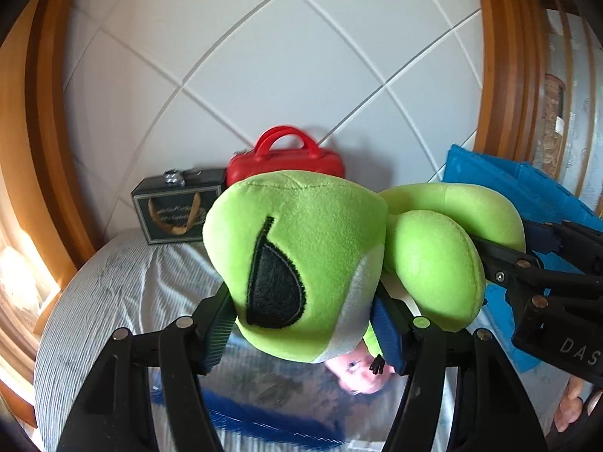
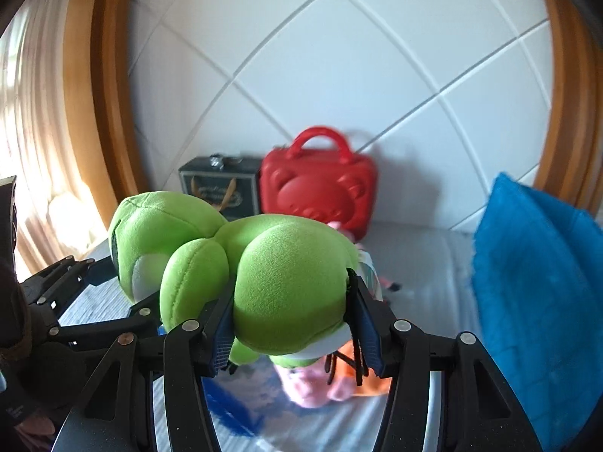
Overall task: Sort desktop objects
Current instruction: 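Grasp the green frog plush with both grippers and lift it, then carry the frog plush into the blue crate and open both grippers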
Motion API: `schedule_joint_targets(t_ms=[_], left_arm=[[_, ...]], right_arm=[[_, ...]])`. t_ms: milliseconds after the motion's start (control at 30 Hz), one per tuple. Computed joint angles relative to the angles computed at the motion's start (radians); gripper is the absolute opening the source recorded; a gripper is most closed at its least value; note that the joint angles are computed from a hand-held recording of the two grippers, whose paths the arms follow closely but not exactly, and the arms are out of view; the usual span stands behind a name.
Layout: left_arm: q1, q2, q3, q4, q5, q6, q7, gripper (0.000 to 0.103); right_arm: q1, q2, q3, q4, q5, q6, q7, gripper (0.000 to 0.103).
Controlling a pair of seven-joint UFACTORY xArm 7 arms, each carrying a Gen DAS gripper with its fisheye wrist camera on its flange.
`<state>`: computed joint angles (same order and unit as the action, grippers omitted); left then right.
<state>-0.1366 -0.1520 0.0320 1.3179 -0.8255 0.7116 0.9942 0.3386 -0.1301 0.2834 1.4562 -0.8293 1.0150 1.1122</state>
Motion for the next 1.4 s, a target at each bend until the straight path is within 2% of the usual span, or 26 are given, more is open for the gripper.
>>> schedule_joint_targets(t_ms=[200,433,600,800,1000,1133,1333,1400], left_arm=[[-0.094,-0.116,-0.065,-0.061,0.013,-0.074,-0.079,0.064],[-0.231,-0.187,-0.143,-0.060,0.080,-0.168,-0.225,0.064],[-0.304,-0.194,-0.240,-0.031,0.189,-0.228,-0.377,0.064],[-0.363,-0.168,-0.392,0.018,0.370,-0.265,-0.598,0.064],[-0.386,-0.067,-0.537,0.093,0.607,-0.237,-0.833,0.064],[-0.408,0.009,-0.582,0.145,0.767,-0.204,-0.965,0.064],[-0.461,0.066,-0.564,0.191,0.931,-0.111,-1.091,0.066],[-0.482,0.081,-0.548,0.208,0.966,-0.079,-1.119,0.067]], right_arm=[[-0.062,-0.236,-0.006,-0.143,0.024,0.020,-0.062,0.054],[-0.140,-0.520,-0.051,-0.260,0.064,0.043,-0.205,0.054],[-0.198,-0.687,-0.103,-0.315,0.091,0.063,-0.314,0.054],[-0.266,-0.882,-0.200,-0.379,0.132,0.104,-0.454,0.054],[-0.340,-1.024,-0.301,-0.430,0.196,0.167,-0.579,0.054],[-0.378,-1.104,-0.356,-0.464,0.246,0.200,-0.656,0.054],[-0.424,-1.129,-0.429,-0.518,0.328,0.175,-0.724,0.055],[-0.441,-1.113,-0.450,-0.528,0.347,0.165,-0.751,0.058]])
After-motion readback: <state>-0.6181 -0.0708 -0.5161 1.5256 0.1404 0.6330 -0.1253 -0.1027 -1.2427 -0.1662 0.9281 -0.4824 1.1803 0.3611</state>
